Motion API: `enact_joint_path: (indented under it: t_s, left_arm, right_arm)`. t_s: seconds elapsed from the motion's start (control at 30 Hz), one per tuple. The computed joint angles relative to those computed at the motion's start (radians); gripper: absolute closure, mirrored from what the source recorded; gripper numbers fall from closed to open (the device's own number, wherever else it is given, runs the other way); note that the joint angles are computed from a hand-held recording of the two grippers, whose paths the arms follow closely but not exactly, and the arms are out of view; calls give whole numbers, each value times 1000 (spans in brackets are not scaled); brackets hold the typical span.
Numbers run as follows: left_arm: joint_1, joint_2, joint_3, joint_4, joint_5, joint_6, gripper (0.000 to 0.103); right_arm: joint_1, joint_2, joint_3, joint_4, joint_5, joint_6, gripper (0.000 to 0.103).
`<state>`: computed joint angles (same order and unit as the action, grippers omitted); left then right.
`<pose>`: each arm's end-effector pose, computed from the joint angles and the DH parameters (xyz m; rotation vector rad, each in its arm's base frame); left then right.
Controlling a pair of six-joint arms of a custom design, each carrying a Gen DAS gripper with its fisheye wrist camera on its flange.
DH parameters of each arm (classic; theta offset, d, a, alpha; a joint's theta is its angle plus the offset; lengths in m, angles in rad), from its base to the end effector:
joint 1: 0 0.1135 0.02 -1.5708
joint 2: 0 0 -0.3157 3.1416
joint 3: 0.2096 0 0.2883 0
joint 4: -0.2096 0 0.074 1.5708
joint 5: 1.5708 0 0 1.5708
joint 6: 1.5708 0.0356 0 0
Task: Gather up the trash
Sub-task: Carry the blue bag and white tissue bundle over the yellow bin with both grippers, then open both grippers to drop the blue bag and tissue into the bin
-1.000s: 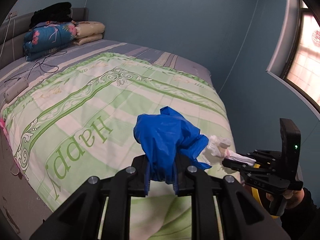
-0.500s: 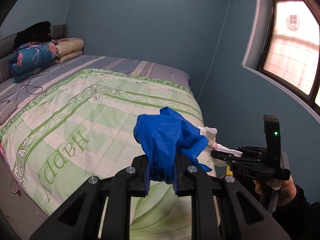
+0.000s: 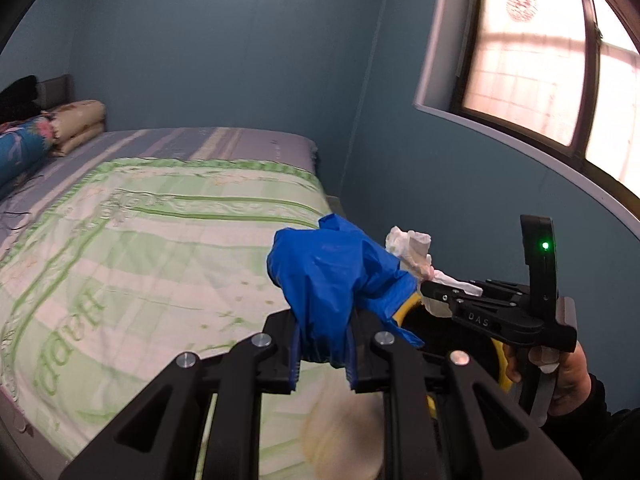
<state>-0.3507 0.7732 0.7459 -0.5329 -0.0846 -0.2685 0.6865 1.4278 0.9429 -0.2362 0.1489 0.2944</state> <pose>0.1610 -0.0557 0.3281 0.0379 2.1408 -0.2745 0.2621 0.2079 0.2755 -0.3726 2.2754 0.3394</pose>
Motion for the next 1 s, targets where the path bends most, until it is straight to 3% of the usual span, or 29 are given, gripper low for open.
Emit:
enact_joint_path:
  t_s: [0.1,0.23,0.6,0.67,0.7,0.73,0.8,0.9,1.0]
  left_arm:
    - [-91,105,-5,91,3,-16,87]
    - [-152,263,19,193,76,-9,87]
    - [-236,613,57,392,190,-67,86]
    - [-244,631,50,411,195,-75,79]
    - [-246,636,47,418,194,-82,68]
    - [-243,644,52,421,189,-91,50]
    - [-230,625,35,433,175,-105,34]
    - [-191,565,-5,446,184,-118,25]
    - [-151,470,-54,433,140,-125,14]
  right_arm:
    - [-57,-44,-52,-19,35,25,81]
    - [-129,-87,-114,-29,42,51,81]
    - [-300,-83,-217,21,-49,80,80]
    - [-322,-82,-225,25,-69,82,74]
    - [-327,-81,-225,25,-73,84,67]
    - [-332,-80,-227,27,-73,87,57]
    - [-346,-87,-235,31,-72,99,51]
    - [-351,-106,-235,25,-44,108,51]
    - [-337,-139,-238,32,21,116,33]
